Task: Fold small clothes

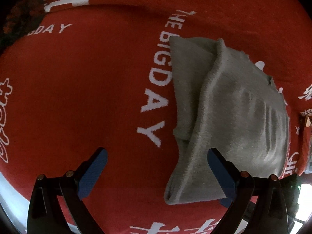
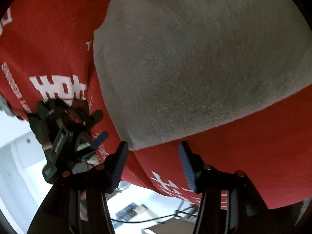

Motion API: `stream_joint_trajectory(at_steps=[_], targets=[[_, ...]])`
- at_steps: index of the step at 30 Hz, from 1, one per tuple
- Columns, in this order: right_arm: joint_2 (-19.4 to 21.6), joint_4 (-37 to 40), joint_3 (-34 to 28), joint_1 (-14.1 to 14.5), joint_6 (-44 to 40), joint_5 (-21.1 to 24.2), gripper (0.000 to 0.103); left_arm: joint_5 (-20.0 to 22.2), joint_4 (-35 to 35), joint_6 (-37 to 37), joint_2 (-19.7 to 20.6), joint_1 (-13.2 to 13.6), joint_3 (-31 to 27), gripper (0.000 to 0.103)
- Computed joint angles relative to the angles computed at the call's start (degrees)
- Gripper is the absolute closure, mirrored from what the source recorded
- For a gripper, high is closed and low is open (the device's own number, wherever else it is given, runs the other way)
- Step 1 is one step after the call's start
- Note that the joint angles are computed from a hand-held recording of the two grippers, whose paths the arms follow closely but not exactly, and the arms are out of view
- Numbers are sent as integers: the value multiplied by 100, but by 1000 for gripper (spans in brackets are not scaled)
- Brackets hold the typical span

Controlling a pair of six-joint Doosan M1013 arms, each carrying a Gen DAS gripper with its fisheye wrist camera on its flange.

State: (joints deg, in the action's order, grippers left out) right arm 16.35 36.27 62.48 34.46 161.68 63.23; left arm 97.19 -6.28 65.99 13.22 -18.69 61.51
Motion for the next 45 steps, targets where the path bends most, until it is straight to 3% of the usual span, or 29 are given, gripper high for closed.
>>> stream_joint_trajectory(at_steps=[2, 7, 11, 12, 13, 14, 18, 25, 29, 34, 36, 38, 40, 42, 45], targets=[[-32, -35, 87, 29, 83, -263, 45, -50, -112, -50, -85, -34, 74, 1], [-11, -265, 147, 75, 300, -798, 44, -367, -772, -66, -149, 184, 200, 1], [5, -261, 234, 72, 401, -1198, 45, -374, -1116, -64, -107, 306, 227, 1], [10, -203, 250, 63, 393, -1248, 56, -391, -1210, -83, -95, 321, 239, 1], [29, -114, 241, 43, 377, -1208, 81, -430, -1427, -103, -79, 375, 267, 1], [23, -31, 263, 22, 340, -1201, 88, -471, -1591, -132, -61, 402, 285, 1], [-84, 351, 362, -72, -229, -1629, 89, -488, -2151, -242, 41, 508, 311, 1], [-97, 709, 160, -237, -1051, -1560, 94, -822, -3316, -287, 316, 529, 237, 1], [60, 645, -139, -236, -1237, -1177, 94, -828, -3325, -114, 535, 335, -119, 1], [84, 670, -196, -228, -1292, -675, 94, -466, -2688, -25, 786, 7, -526, 1], [188, 728, -419, -232, -1453, -136, 94, -393, -2470, 53, 812, -69, -559, 1], [358, 751, -815, -272, -1640, 828, 90, -391, -2372, 110, 812, -105, -584, 1], [436, 557, -1093, -313, -1759, 1398, 90, -308, -2032, 147, 845, -203, -695, 2], [433, 129, -1275, -370, -1737, 1680, 90, -156, -1561, 268, 873, -303, -817, 11], [441, -894, -1546, -480, -1430, 1984, 90, 62, -726, 480, 922, -531, -986, 35]])
